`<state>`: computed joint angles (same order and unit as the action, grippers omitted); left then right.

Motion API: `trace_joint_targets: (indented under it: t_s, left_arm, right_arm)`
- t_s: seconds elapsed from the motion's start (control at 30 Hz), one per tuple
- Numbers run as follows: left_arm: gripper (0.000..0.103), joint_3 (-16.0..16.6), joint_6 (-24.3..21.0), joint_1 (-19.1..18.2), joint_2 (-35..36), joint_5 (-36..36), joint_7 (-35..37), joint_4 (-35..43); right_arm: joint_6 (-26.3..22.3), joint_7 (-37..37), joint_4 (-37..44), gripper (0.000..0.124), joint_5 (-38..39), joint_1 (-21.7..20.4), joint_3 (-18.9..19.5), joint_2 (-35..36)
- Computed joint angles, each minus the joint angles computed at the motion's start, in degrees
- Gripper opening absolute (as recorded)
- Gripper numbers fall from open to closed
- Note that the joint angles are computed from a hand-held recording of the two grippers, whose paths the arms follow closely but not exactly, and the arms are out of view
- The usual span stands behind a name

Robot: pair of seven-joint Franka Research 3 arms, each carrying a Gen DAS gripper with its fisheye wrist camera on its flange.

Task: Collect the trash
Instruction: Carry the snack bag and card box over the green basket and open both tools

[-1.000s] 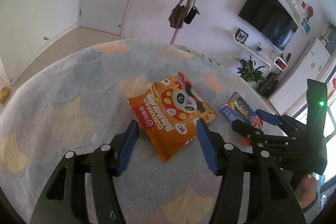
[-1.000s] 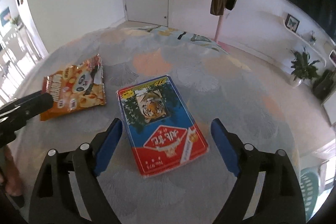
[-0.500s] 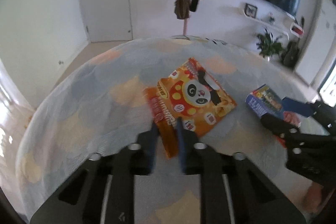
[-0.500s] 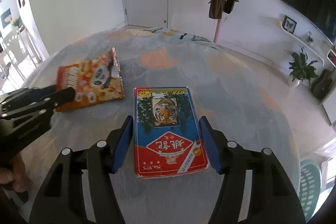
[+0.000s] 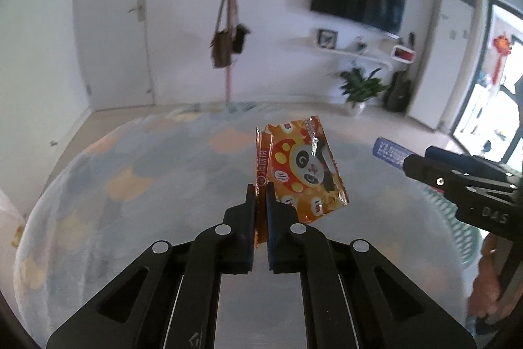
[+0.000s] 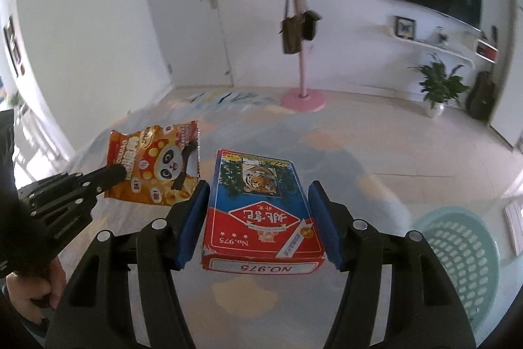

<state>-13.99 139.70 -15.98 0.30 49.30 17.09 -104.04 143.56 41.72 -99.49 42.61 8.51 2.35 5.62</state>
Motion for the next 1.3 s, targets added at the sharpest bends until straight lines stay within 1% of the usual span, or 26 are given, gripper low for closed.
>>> trace_joint_targets:
  t_s: [0.1,0.27,0.4,0.57,0.6,0.63,0.73,0.8,0.9,0.93,0.97,1.0,1.03,1.07,1.1,1.17,1.23,1.3]
  left_arm:
    - [0.004,-0.7,1.4,-1.3,2.5,1.8,0.0,4.1]
    - [0.004,-0.2,4.2,-4.4,8.5,1.8,2.9,11.9]
    - [0.004,0.7,4.4,-8.2,15.7,0.2,8.2,21.2]
    - [0.004,1.4,2.8,-12.5,27.0,-5.0,17.2,35.3]
    - [0.004,0.3,2.1,-12.2,28.6,-5.6,18.3,37.2]
    - [0.004,1.2,1.3,-13.6,31.6,-8.4,21.2,41.1]
    - [0.004,0.7,-0.8,-14.7,38.3,-13.6,27.4,49.6]
    - [0.004,0.5,-2.1,-15.1,41.8,-17.0,30.9,53.7]
    - [0.006,1.0,-4.9,-16.6,47.2,-20.9,35.2,60.9]
    - [0.010,1.4,-5.7,-17.0,48.7,-22.2,36.1,62.7]
    - [0.023,1.4,-5.8,-17.0,49.4,-23.6,37.0,63.4]
    - [0.030,1.7,-5.7,-17.1,49.8,-24.7,37.6,63.5]
    - [0.041,2.7,-5.3,-17.5,49.4,-25.0,37.2,62.6]
    - [0.047,4.0,-4.8,-18.1,48.9,-25.0,36.6,61.6]
    - [0.047,4.8,-3.6,-18.2,47.7,-25.3,36.4,59.2]
    - [0.047,5.5,-1.4,-18.0,45.3,-26.3,35.9,54.9]
    - [0.047,6.0,1.3,-17.9,42.4,-26.3,34.4,50.0]
    - [0.051,6.3,4.9,-17.5,38.8,-25.7,32.5,44.1]
  right_arm:
    - [0.1,-1.0,-0.7,0.058,2.7,-1.6,-1.1,-1.5]
    - [1.3,-1.6,-2.0,0.058,5.6,-4.2,-3.5,-4.0]
    - [1.7,-1.1,-2.4,0.058,6.2,-6.4,-5.4,-4.8]
    - [2.2,4.8,-2.2,0.058,0.8,-9.3,-7.1,-3.2]
    - [2.5,7.3,-2.2,0.058,-1.4,-9.9,-7.5,-2.4]
    - [2.7,8.6,-2.2,0.058,-2.8,-10.4,-7.6,-1.9]
    - [1.8,13.9,-1.4,0.059,-7.2,-11.9,-8.1,0.4]
    - [0.7,17.0,-0.8,0.059,-9.7,-12.8,-8.4,2.0]
    - [-0.3,20.0,0.3,0.059,-12.2,-13.6,-8.1,4.5]
    - [-0.6,20.4,0.5,0.059,-12.7,-14.0,-8.0,5.0]
    - [-1.4,21.4,0.9,0.060,-13.5,-14.2,-8.0,5.7]
    - [-2.2,22.3,2.2,0.060,-13.8,-14.5,-7.9,6.9]
    - [-3.1,22.4,3.2,0.060,-13.0,-15.1,-7.6,7.7]
    - [-4.3,22.9,4.5,0.060,-12.5,-15.4,-7.2,8.6]
    - [-4.9,23.1,5.2,0.060,-12.4,-15.7,-7.0,9.1]
    - [-3.7,23.1,4.5,0.060,-13.3,-15.5,-6.9,8.6]
    - [-3.7,22.7,4.3,0.060,-13.2,-15.8,-6.7,8.2]
    - [-3.3,21.9,3.5,0.060,-12.4,-15.8,-6.3,7.3]
